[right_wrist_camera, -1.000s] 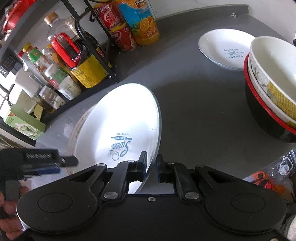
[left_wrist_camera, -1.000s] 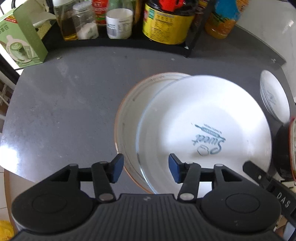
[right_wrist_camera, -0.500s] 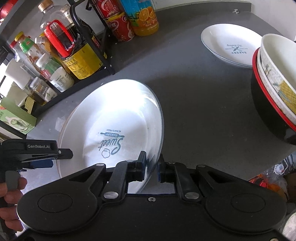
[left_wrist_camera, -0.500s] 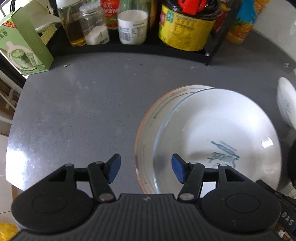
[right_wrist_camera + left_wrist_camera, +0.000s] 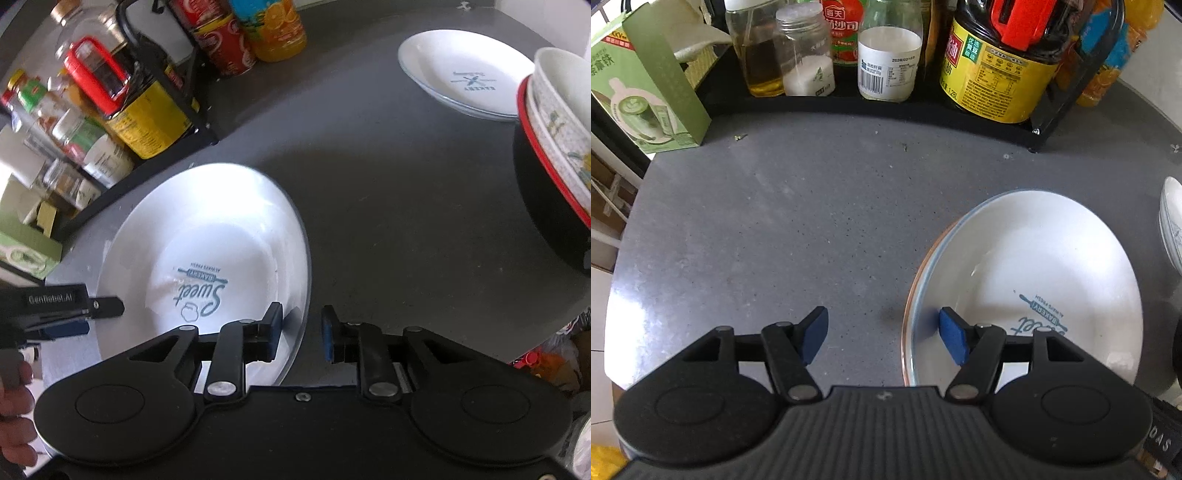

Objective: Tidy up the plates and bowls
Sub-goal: 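Open both grippers to release the 'Sweet' plate, then raise both grippers away from the stacked plates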

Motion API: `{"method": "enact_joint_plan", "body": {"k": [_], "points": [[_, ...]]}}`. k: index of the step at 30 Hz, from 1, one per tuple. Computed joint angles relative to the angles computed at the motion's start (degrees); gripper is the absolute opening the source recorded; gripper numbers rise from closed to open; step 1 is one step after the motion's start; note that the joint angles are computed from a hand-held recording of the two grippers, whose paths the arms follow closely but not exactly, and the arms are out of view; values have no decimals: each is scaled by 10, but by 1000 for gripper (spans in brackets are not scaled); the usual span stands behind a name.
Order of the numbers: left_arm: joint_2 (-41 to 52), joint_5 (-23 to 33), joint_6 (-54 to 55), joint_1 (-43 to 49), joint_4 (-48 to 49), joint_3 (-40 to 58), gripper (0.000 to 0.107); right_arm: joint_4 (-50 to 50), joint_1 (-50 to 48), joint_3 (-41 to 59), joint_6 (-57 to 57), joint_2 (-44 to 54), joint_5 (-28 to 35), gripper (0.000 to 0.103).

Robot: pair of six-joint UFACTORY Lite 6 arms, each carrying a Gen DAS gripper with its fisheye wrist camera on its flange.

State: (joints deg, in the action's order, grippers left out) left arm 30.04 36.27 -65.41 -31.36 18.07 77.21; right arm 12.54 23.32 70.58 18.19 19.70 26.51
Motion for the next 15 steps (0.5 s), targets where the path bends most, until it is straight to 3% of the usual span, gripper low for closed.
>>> {"method": "enact_joint_plan", "body": {"k": [4, 6, 10, 15], "points": [[12, 17, 5, -7, 8, 19, 65, 25, -6, -26, -26, -32, -23, 29], [25, 43, 10, -13, 15, 43, 64, 6, -2, -44, -14, -57, -39, 48], [17, 49, -14, -26, 42, 58, 65, 12, -5, -83, -35, -108, -66, 58], [9, 55, -49, -55, 71, 91, 65, 7, -15, -133, -32, -172, -91, 81]]}}
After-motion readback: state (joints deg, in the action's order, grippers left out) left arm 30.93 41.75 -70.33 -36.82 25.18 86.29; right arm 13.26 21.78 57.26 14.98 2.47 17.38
